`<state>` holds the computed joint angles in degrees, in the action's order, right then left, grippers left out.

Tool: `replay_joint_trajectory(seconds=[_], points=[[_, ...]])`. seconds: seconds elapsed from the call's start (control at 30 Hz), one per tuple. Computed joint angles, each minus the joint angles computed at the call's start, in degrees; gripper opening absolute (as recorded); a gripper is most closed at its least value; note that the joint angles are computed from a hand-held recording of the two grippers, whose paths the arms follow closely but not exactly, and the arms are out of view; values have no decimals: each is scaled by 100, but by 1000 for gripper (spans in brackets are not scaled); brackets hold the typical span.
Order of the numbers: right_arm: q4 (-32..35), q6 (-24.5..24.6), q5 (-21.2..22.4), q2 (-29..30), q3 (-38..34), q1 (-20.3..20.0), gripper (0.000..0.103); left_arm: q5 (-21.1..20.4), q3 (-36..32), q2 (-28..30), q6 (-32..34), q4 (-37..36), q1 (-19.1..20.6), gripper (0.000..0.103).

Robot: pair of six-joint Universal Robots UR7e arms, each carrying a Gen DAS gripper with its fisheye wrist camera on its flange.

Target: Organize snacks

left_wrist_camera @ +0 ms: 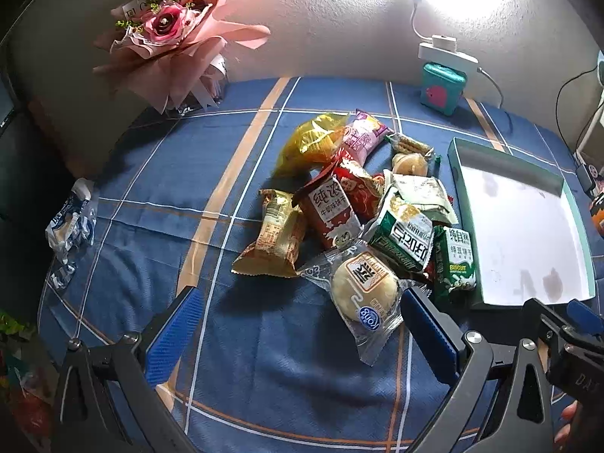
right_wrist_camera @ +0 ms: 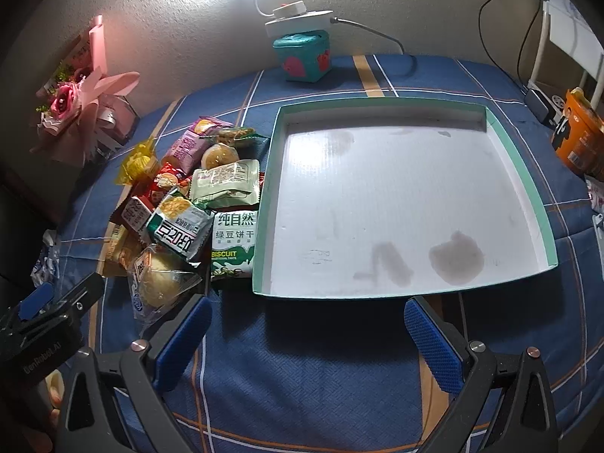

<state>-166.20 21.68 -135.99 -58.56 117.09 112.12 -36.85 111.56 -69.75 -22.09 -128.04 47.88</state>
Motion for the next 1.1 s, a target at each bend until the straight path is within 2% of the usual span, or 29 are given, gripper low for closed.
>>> replay_joint_trajectory(seconds=[0.37, 1.1], points=[[66, 27, -187, 25, -90, 22, 103, 39, -75, -26, -125, 332, 131, 103], [25, -52, -300, 71, -159, 112, 103, -135, -74, -9, 22, 140, 123, 103]])
